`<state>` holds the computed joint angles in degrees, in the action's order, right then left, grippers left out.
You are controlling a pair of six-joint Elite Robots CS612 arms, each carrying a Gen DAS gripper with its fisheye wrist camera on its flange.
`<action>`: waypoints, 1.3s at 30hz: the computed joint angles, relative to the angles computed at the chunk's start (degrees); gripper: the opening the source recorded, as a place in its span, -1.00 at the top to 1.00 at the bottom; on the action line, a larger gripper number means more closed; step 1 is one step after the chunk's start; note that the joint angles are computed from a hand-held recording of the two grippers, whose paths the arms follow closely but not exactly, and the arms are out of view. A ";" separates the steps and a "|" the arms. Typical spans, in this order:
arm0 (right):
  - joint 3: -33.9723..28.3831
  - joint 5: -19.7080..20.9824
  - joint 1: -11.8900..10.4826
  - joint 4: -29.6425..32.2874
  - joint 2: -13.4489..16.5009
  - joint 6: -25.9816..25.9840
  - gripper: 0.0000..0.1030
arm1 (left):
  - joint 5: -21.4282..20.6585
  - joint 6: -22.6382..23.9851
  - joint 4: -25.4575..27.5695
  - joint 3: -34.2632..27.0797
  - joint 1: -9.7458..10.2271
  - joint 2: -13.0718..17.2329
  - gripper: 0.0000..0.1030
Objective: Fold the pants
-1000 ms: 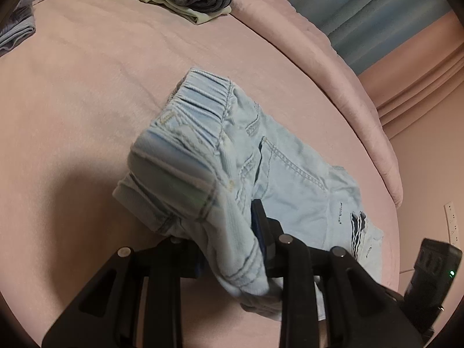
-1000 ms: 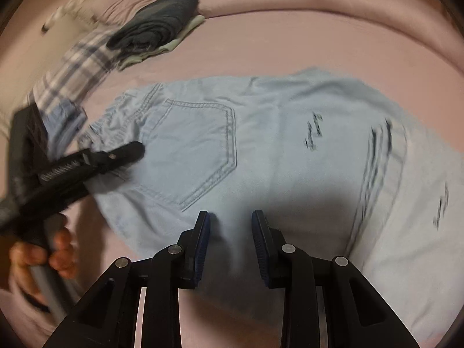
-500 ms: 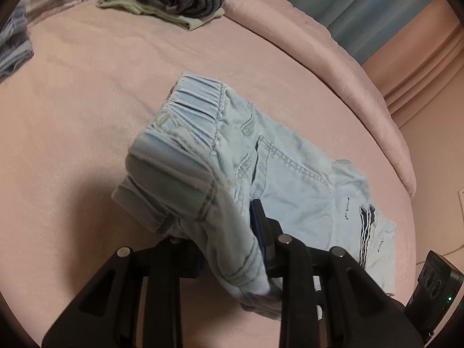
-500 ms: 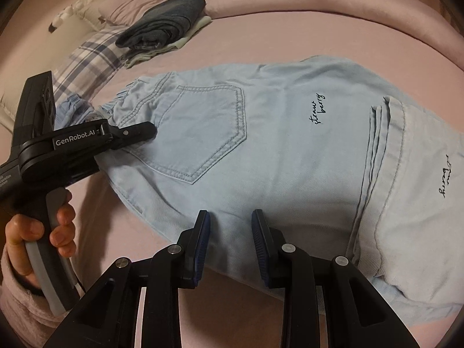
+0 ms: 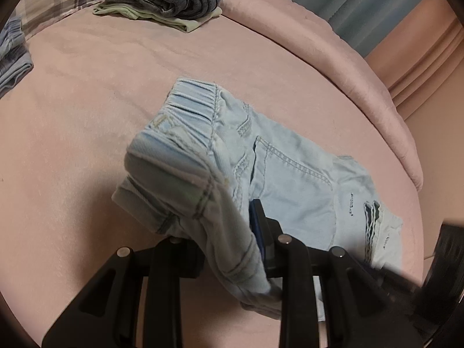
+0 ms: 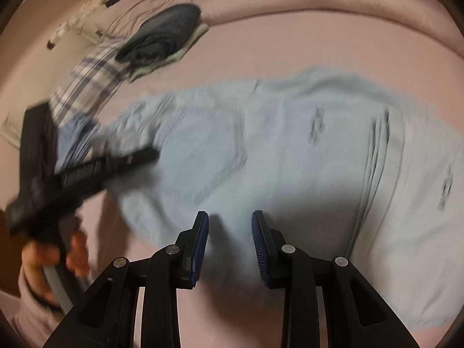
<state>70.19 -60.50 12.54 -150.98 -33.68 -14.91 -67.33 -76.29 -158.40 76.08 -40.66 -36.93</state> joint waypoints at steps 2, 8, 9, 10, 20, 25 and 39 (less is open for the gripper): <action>-2.22 0.32 0.15 -1.19 1.14 1.91 0.39 | 0.19 0.46 0.65 -0.21 -0.05 0.06 0.47; -11.78 -4.41 1.58 2.65 6.48 5.20 0.39 | 0.50 2.12 1.51 -0.52 -0.03 0.13 0.47; -11.80 -4.42 1.64 2.03 6.65 4.86 0.39 | 0.70 2.53 1.77 -0.65 -0.05 0.15 0.47; -11.45 -4.56 1.68 1.73 6.42 4.83 0.39 | 0.88 2.84 1.84 -0.73 -0.10 0.17 0.47; 1.40 -1.42 0.70 1.48 -0.45 -4.13 0.27 | 5.52 6.54 2.47 -1.95 -1.31 0.06 0.53; 2.35 3.21 -0.72 3.41 -0.97 -2.34 0.26 | 8.80 9.88 1.21 -2.69 -2.14 -0.05 0.57; 2.57 20.87 -5.59 -3.09 1.19 16.03 0.06 | 14.28 22.07 0.29 -7.57 -4.27 1.36 0.60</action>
